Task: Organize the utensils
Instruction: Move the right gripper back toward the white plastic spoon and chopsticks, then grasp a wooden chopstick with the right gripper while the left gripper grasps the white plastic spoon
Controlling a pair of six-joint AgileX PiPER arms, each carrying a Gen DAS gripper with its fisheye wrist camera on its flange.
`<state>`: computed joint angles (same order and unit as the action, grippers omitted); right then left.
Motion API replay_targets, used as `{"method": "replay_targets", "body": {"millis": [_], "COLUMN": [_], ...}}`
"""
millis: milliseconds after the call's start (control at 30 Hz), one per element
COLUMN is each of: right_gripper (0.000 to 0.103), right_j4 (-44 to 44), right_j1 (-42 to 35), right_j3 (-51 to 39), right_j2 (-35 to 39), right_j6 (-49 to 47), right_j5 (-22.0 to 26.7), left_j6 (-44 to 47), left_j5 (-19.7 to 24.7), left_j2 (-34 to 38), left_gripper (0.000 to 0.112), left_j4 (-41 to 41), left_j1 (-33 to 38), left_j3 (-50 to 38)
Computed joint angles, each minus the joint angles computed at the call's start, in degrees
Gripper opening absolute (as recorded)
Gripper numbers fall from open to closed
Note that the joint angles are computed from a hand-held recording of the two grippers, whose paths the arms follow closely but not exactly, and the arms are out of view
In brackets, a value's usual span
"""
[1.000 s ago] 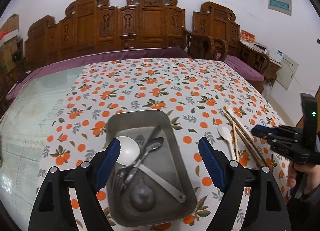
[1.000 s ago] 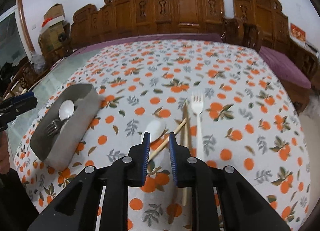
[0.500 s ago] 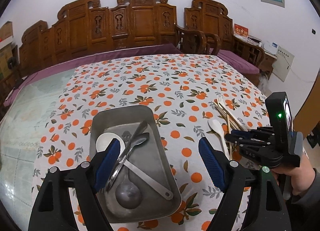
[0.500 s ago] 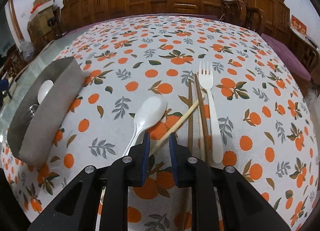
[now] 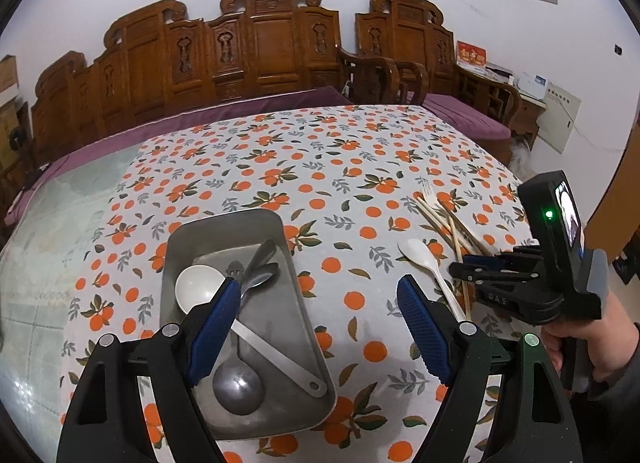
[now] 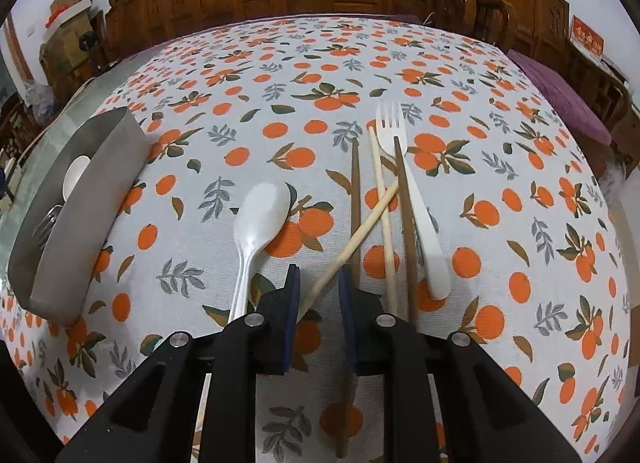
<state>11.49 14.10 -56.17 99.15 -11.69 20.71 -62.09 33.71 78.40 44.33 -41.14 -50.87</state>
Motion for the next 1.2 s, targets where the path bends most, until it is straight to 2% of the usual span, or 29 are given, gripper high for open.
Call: {"method": "replay_targets", "body": {"millis": [100, 200, 333, 467, 667, 767, 867, 1067, 1200], "right_gripper": [0.021, 0.007, 0.006, 0.006, 0.006, 0.006, 0.006, 0.006, 0.006], "right_j4": [0.55, 5.62, 10.38, 21.02, 28.34, 31.17, 30.74, 34.57, 37.19], "right_j1": [-0.21, -1.71, -2.99, -5.49, -10.41, -12.66, -13.10, -16.53, -18.52], "right_j3": [-0.26, -0.38, 0.05, 0.41, 0.02, -0.05, 0.42, 0.22, -0.21], "right_j2": [0.16, -0.10, -1.39, -3.17, -5.54, -5.47, -5.43, -4.08, -3.56], "right_j6": [0.14, -4.24, -8.81, -19.83, -29.34, -34.01, -36.53, -40.87, -43.23], "right_j5": [-0.04, 0.63, 0.73, 2.00, 3.32, 3.67, 1.65, 2.19, 3.40], "left_j6": [-0.57, -1.17, -2.07, -2.98, -5.00, -5.38, -4.90, -2.00, -0.81], "left_j5": [0.39, 0.68, 0.93, 1.44, 2.17, 2.69, 2.54, -0.18, -0.66], "left_j2": [0.32, 0.61, 0.75, 1.09, 3.97, 6.84, 10.52, 19.06, 25.33], "left_gripper": [0.077, 0.077, 0.077, 0.077, 0.077, 0.077, 0.077, 0.077, 0.072], "left_j4": [0.52, 1.05, 1.51, 1.99, 2.01, 1.37, 0.35, -4.97, -7.14], "left_j1": [-0.77, -1.40, -1.97, -2.87, -5.31, -6.48, -7.43, -7.06, -6.84], "left_j3": [-0.20, -0.20, -0.10, -0.15, -1.82, -3.77, -6.57, -13.24, -18.62]}}
